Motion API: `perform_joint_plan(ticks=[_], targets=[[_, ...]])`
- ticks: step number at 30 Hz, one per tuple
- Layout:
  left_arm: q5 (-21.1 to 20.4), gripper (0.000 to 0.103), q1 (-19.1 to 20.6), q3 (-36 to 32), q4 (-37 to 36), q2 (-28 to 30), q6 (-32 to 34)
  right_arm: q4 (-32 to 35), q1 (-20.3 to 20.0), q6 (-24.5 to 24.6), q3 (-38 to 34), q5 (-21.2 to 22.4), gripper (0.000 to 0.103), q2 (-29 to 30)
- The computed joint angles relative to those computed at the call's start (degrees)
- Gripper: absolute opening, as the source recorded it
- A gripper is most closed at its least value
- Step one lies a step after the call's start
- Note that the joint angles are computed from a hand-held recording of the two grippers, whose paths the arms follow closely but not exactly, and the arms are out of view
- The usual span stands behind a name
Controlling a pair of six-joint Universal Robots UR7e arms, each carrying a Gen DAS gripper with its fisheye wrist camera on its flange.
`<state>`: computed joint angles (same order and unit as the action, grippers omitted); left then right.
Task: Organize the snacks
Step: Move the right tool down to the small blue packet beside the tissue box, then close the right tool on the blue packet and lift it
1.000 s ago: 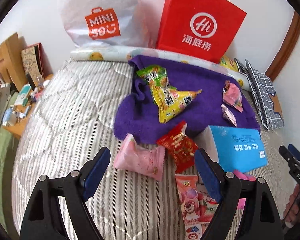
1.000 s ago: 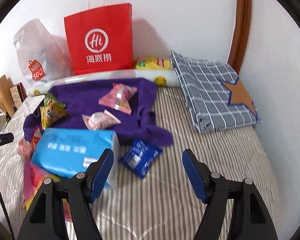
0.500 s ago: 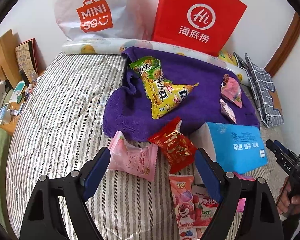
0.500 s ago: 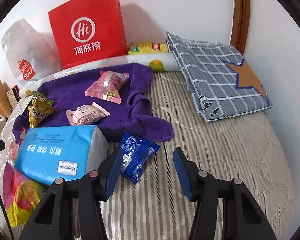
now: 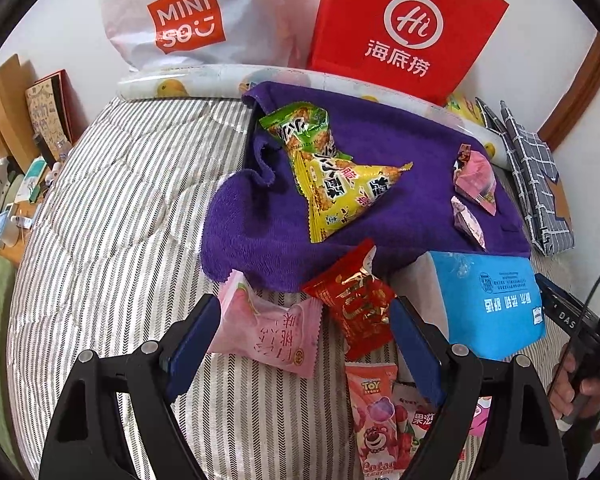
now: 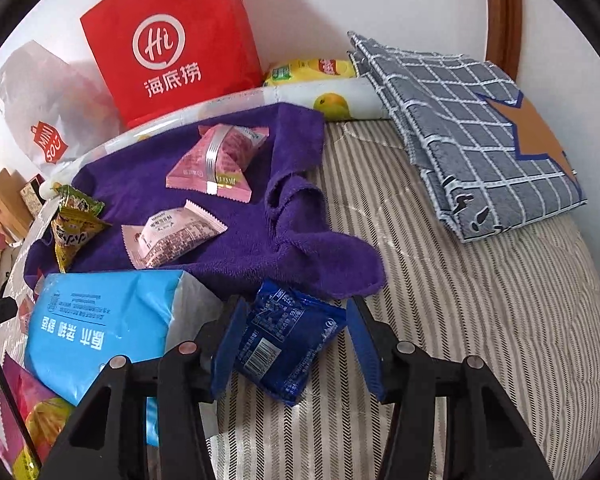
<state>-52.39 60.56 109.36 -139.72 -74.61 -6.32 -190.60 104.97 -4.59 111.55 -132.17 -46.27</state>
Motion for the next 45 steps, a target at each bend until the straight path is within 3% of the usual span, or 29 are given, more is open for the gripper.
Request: perform_joint_plan(ticks=[3,7,14,17,24,28,39,45], targets=[[0.0,0.085,-0.1,0.2,0.4,-0.2,-0.2,0.1,-0.4,0.0,0.6,1.1,0.05,-0.5],[-0.3,0.085,-0.2,0.7,0.6,-0.7,-0.9,1.6,-0.5,-0.3,2.0,1.8,0.031,-1.9],[-0.6,0.085,-0.8,2.1,0.2,-2.1,-1.1,2.7,0.1,1.4,5.4,0.9,0.031,-4.3],[-0.6,0.085,-0.9,2.5,0.2,-2.5,-1.4,0.8,-0.1,1.7,6.5,3.4,0.031,-5.1],[0.1,0.085,-1.4,2.9,0.1,-2.7,-1.3,0.8,-0.6,1.7,3.9,5.4,0.037,-4.2],[0.8,0.085,-1.4,2.3,0.5,-2.1,-1.1,1.2,-1.4,0.7,2.0,6.1,0.052,-3.2],[0.4,0.085,-1.0,1.5,1.1,-0.8,-0.8,4.3,-3.5,1.3,1.6,8.9,0.06,-3.5],[-0.1,0.085,-1.1,1.9,1.0,-1.2,-1.0,8.1,-3.7,-0.2,2.8,8.7,0.056,-5.6]])
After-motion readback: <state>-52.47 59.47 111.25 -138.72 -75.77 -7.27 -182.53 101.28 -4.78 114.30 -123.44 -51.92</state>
